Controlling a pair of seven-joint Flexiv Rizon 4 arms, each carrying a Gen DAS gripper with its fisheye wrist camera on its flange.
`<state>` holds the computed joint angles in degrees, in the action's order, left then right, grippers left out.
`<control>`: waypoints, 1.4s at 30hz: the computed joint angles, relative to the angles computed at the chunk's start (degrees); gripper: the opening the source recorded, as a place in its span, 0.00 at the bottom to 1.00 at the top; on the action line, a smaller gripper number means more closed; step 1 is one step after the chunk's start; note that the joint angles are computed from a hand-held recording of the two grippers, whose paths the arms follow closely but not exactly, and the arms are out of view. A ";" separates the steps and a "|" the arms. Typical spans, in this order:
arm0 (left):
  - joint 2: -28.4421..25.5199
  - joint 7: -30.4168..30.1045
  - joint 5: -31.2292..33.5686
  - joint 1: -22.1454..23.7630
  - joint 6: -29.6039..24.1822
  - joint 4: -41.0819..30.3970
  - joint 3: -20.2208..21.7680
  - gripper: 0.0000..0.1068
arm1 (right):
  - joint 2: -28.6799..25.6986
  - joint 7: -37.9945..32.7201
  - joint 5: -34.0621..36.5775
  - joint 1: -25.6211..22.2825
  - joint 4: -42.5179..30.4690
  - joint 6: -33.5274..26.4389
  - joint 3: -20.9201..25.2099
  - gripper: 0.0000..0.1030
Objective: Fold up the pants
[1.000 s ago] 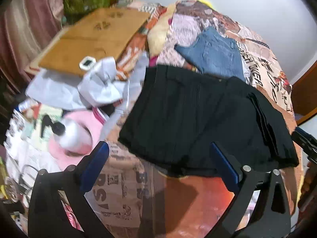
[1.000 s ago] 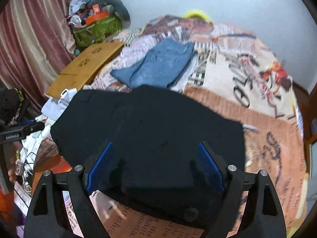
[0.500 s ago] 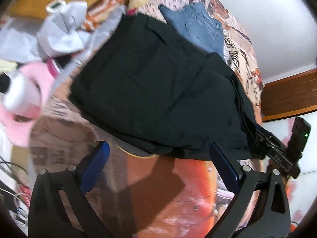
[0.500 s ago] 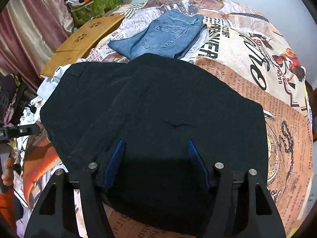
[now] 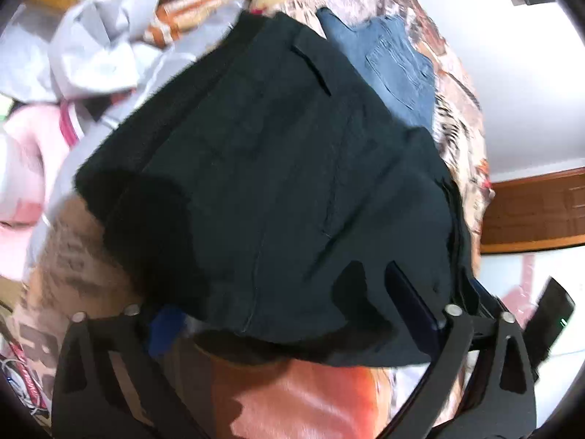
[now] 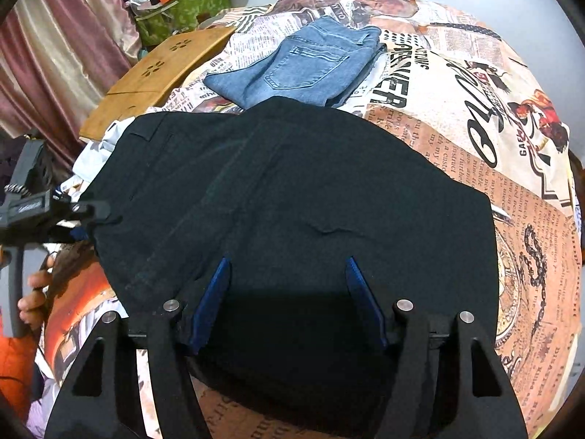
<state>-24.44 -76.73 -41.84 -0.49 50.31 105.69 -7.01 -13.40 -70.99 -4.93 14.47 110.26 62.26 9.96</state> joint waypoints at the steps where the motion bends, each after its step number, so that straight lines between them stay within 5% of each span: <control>1: -0.29 -1.55 2.73 -0.92 0.95 -0.68 1.12 0.75 | 0.01 -0.09 0.18 -0.04 0.00 0.03 0.05 0.61; 5: -1.27 -7.09 13.76 -3.55 4.25 -3.27 4.48 0.43 | 0.07 -0.48 0.63 -0.12 0.06 0.15 0.17 0.61; 9: -1.33 -9.92 19.34 -4.32 7.73 -3.86 5.26 0.22 | 0.16 -0.93 1.15 -0.23 0.09 0.27 0.26 0.61; 16: 1.74 -12.25 27.93 -6.23 12.90 -4.26 6.38 0.17 | 1.27 -1.26 3.86 -0.86 0.11 -0.44 0.82 0.60; 28: 7.75 -2.63 25.81 -7.92 23.30 -4.60 0.99 0.15 | 10.22 5.24 2.55 -2.99 8.82 7.66 -1.22 0.60; 33: 7.83 0.58 23.49 -9.65 23.85 -6.53 -1.05 0.14 | 11.27 6.71 2.38 -4.73 11.66 6.64 -2.30 0.60; 37: 7.03 1.26 22.98 -11.53 22.76 -8.80 -1.70 0.14 | 9.50 0.00 10.76 -5.85 10.52 4.11 -1.85 0.60; 42: 4.61 1.47 24.41 -14.15 19.94 -13.29 -2.29 0.13 | 9.21 -3.63 12.61 -6.04 10.38 5.34 -1.46 0.63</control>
<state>-19.84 -75.26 -17.43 -14.65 70.25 92.39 -9.30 -4.19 -74.62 7.68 8.43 120.64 67.61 8.51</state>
